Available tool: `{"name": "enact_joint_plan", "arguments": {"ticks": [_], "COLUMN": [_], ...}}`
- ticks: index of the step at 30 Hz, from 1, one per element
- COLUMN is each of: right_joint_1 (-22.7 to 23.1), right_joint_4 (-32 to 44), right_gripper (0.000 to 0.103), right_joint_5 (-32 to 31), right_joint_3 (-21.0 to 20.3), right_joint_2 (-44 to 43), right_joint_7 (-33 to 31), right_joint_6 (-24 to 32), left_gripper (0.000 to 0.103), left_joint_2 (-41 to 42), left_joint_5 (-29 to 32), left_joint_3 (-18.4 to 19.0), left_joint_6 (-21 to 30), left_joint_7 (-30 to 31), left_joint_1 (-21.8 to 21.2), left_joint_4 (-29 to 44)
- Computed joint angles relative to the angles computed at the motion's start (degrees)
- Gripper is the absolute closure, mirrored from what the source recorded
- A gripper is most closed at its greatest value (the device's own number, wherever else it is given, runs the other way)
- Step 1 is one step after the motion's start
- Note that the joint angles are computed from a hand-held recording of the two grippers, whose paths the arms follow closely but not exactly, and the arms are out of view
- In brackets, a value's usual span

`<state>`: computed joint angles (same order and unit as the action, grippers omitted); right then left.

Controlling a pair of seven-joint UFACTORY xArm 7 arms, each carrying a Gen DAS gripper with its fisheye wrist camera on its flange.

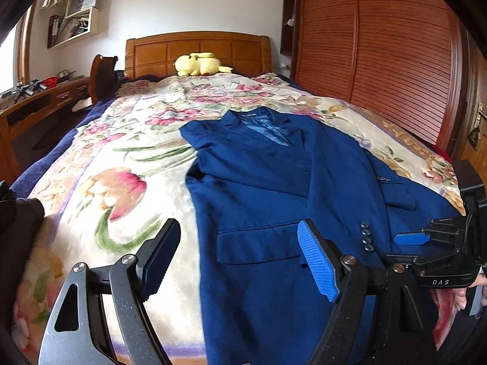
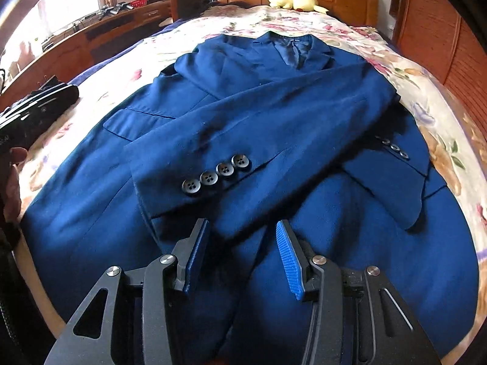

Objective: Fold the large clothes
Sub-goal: 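Withdraw the right tool from the folded sleeve, then move the left tool to the jacket side edge and grasp it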

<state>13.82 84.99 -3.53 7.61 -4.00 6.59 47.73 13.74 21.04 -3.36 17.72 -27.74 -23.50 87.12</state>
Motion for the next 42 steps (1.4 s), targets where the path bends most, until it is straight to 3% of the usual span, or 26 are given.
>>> {"name": "enact_joint_plan", "arguments": {"ticks": [5,10,12,16,19,29,32,36,42], "right_joint_1": [-1.0,-3.7,-4.7,-6.1,-6.2,-5.6,-5.3,-5.5,-5.3], "right_joint_4": [-3.3,-8.0,-9.4,-12.2,-13.8,-21.5,-23.0,-25.0,-26.0], "right_gripper": [0.055,0.055,0.055,0.055,0.055,0.054,0.054,0.054,0.054], "right_joint_5": [-2.2,-12.4,-15.2,-16.9,-13.4,1.6,4.9,7.3,9.8], "right_joint_3": [-0.5,1.0,1.3,1.0,-0.6,-4.4,-5.5,-5.9,-6.4], "right_joint_2": [-3.9,-8.7,-9.4,-9.7,-8.8,-11.2,-11.8,-12.9,-13.6], "right_joint_7": [-0.8,0.6,0.3,0.3,-0.3,-5.5,-8.2,-10.3,-12.2], "right_joint_6": [-1.7,-3.2,-3.3,-4.8,-7.2,-18.6,-20.5,-22.6,-23.3], "left_gripper": [0.023,0.023,0.027,0.036,0.044,0.045,0.057,0.094,0.098], "left_joint_2": [1.6,4.0,4.9,6.5,7.9,11.6,11.9,11.8,9.5], "left_joint_5": [-6.1,-15.0,-14.5,-17.8,-18.9,-19.5,-19.8,-21.9,-19.2], "left_joint_3": [-3.1,-6.5,-5.3,-6.6,-6.5,-5.1,-5.2,-6.6,-4.0], "left_joint_6": [1.3,3.1,3.2,4.4,6.8,14.5,15.5,15.8,12.9], "left_joint_7": [6.5,14.9,14.4,17.9,19.4,18.0,18.5,21.3,18.7], "left_joint_1": [1.1,2.0,0.4,0.3,-0.5,-1.8,-1.9,-1.1,-2.1], "left_joint_4": [2.2,5.3,6.4,8.3,10.1,14.7,15.1,15.1,14.9]}}
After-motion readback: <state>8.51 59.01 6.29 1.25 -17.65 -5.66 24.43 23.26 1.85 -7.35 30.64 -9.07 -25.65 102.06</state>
